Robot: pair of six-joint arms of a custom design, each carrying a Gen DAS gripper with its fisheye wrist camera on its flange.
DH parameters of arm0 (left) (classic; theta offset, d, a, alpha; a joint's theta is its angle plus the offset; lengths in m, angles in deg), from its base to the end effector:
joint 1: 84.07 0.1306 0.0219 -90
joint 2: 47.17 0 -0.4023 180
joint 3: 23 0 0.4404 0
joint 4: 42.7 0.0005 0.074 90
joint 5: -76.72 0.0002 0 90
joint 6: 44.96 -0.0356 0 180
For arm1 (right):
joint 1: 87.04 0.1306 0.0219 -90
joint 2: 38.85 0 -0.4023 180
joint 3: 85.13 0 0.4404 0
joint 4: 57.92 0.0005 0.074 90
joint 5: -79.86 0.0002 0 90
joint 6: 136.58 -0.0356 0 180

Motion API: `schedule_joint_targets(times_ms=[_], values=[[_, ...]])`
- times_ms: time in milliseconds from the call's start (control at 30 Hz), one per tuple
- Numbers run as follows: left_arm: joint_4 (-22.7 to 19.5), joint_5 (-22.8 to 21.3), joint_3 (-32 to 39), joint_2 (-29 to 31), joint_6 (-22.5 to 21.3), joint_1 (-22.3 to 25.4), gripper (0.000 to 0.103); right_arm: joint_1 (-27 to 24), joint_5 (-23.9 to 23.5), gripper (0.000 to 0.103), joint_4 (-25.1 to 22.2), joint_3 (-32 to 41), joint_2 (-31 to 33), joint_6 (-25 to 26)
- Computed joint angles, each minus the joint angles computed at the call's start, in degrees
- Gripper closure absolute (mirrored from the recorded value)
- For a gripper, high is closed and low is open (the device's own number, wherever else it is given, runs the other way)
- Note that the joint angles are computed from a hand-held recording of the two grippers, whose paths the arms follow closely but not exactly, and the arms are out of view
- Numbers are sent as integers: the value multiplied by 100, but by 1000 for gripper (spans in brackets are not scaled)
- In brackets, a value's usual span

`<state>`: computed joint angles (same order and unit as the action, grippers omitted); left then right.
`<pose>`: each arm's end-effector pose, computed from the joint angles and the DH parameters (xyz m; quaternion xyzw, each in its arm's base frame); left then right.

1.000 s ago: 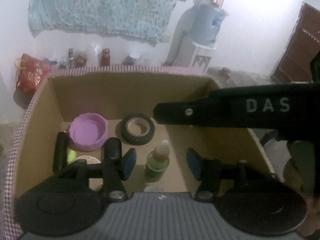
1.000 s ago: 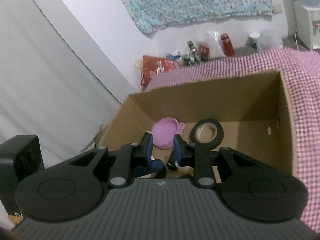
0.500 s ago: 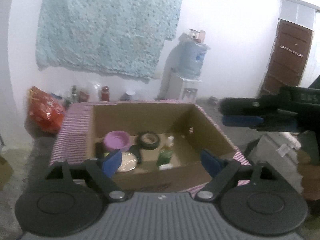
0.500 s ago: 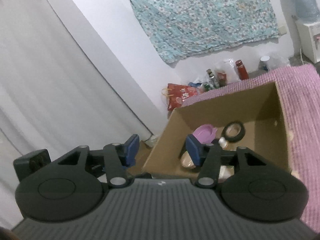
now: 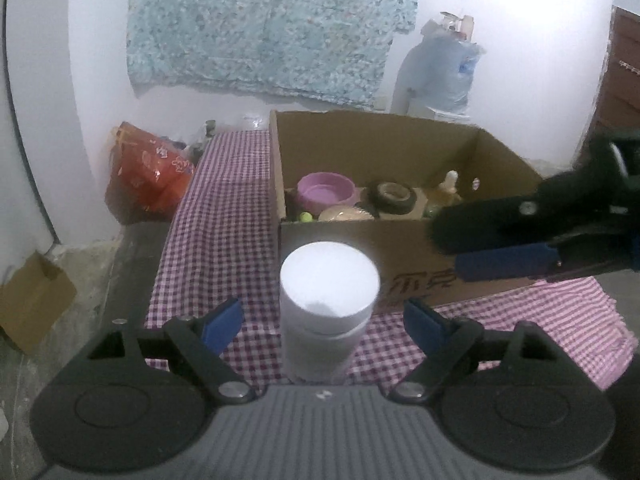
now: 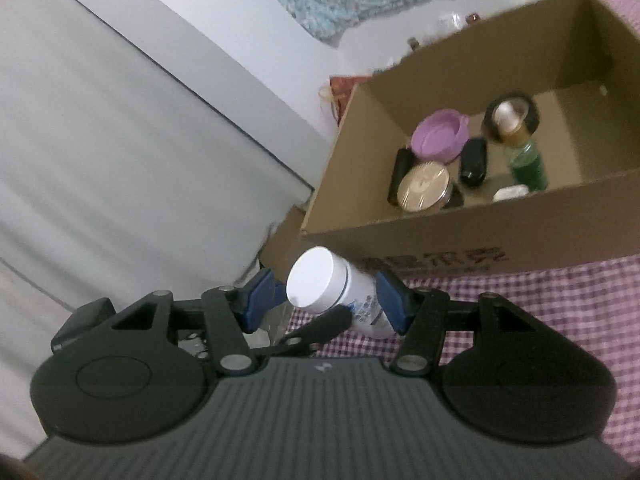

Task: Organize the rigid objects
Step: 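Move the right gripper to the white pill bottle and close on it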

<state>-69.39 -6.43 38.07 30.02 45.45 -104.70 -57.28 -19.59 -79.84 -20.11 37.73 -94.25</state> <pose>0.4062 -0.1580 0.3262 0.1841 0.8964 -0.1268 0.3828 0.3888 0.2285 0.3733 0.0981 0.8732 0.3517 0.3228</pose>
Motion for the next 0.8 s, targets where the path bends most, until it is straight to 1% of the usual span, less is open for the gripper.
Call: schedule_joint_targets(times_ms=[67,167,233,267,333,400,467,533,667,800], values=[[74,-51,-28,56,-21,2,18,74,46,47,45,105,211,-28],[188,-87,-37,165,-15,-15,22,141,127,47,-19,292,483,-44],[202,-66,-33,239,1,-6,27,180,158,47,-57,404,645,-68],[201,-77,-30,275,14,-8,32,170,144,47,-94,492,732,-57],[184,-17,1,361,37,15,36,153,111,47,-130,574,846,-25],[200,102,44,438,83,46,47,114,40,49,-176,624,914,15],[240,55,28,443,83,35,48,128,25,53,-213,665,971,13],[295,-7,-7,425,57,23,48,131,-85,56,-100,633,978,-48],[274,-85,-35,361,52,-6,49,146,-87,60,-115,655,973,-31],[145,-69,-51,236,78,-19,49,168,-78,60,-144,647,926,-6]])
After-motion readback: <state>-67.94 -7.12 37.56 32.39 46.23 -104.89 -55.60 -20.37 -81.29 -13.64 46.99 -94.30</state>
